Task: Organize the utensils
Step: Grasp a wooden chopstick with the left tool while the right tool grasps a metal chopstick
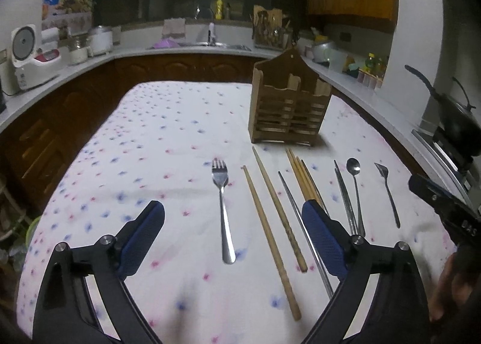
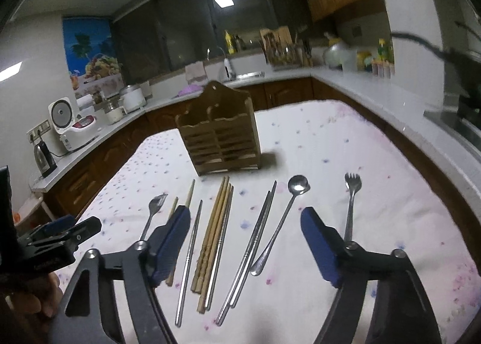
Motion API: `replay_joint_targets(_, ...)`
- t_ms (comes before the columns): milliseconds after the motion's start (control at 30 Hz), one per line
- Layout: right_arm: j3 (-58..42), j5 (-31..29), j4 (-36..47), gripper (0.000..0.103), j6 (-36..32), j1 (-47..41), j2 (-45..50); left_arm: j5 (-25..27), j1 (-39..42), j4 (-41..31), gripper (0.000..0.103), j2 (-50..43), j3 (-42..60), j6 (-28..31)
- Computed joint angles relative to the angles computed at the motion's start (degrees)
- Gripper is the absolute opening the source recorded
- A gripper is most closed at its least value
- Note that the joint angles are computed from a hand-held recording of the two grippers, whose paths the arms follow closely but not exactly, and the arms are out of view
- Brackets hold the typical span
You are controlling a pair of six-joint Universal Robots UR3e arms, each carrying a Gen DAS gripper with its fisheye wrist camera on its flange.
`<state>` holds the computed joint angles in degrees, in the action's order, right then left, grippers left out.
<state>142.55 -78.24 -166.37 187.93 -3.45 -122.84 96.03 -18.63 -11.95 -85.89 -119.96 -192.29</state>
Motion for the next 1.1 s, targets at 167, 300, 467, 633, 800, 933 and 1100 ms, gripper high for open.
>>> replay_joint_targets(167, -5.69, 3.67, 1.8, 0.053, 0.36, -3.13, 9.03, -4.39, 2.24, -6.65, 0.087, -7.62, 10.07, 2.16)
replay_joint_targets(300, -12.37, 4.8, 3.71, 0.045, 0.51, -3.63, 18.99, -6.63, 3.19, -12.16, 0.073, -15.28, 19.6, 3.12)
replay_joint_targets(467, -20.53, 6.11, 6.5, 0.036, 0.7, -4.64, 30.22, -10.2, 4.44, -20.58, 0.068, -24.39, 32.62, 4.08)
replay_joint_targets(633, -28.51, 6.34, 10.19, 0.031, 0.8, -5.03, 38.73, -11.46, 4.53, -28.37, 0.068, -33.13, 45.72, 4.79)
replay_joint_targets(800, -35.19, 6.13, 14.15, 0.023, 0.26, -5.04, 45.6, -10.51, 3.58, -37.92, 0.065, -42.71, 61.02, 5.7)
replay_joint_targets(933, -38.46, 4.67, 15.85, 0.018, -0.7, -4.34, 48.18, -8.89, 2.81, -45.35, 0.059, -50.83, 74.1, 6.86)
replay_joint_targets(1100, -41.39, 3.18, 18.07, 0.01, -2.19, -3.79, 49.83, -6.77, 2.19, -53.06, 0.047, -59.01, 87.99, 7.61)
